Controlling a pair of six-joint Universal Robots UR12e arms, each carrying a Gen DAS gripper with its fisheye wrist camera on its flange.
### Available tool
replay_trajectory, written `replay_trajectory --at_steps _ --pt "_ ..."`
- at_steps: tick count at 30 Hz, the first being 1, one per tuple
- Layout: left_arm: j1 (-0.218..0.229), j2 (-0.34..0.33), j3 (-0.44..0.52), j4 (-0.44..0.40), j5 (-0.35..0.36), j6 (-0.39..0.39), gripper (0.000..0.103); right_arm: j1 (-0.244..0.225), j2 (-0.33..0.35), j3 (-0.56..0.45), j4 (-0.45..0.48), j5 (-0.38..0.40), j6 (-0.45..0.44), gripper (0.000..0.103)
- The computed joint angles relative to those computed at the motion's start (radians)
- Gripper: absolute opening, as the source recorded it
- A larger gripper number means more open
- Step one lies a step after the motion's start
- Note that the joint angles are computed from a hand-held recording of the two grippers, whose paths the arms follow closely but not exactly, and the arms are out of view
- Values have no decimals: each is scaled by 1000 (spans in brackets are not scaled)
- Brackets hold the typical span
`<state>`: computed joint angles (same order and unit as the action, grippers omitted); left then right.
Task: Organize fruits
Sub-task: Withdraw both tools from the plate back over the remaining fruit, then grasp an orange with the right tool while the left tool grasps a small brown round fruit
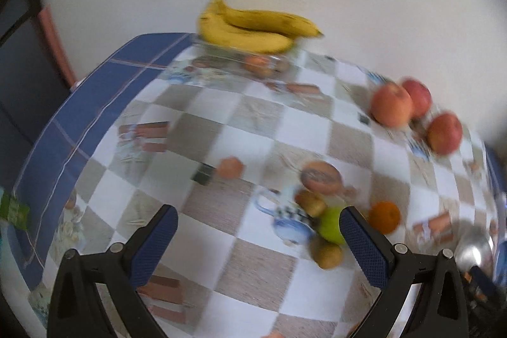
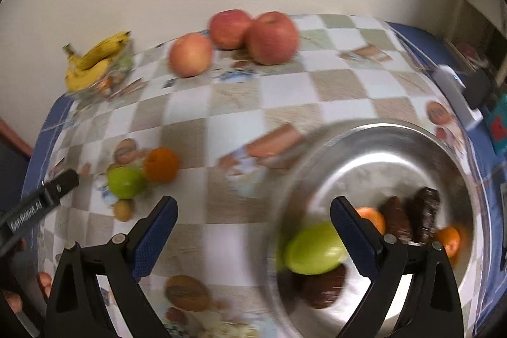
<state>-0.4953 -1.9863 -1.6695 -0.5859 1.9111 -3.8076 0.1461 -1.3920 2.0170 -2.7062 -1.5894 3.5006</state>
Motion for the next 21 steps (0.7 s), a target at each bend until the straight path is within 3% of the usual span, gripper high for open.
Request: replay_trajectory --at_steps 8,17,20,21 --pt "43 33 -65 128 -72 -76 103 35 35 -48 -6 28 -30 97" --pt "67 20 -58 142 -170 -114 101 56 73 -104 -8 26 -27 96" --pt "75 1 -47 154 -241 -121 98 54 87 -117 -3 31 -27 88" --pt "74 -4 -42 153 -248 -115 95 53 94 -121 -2 36 -25 78"
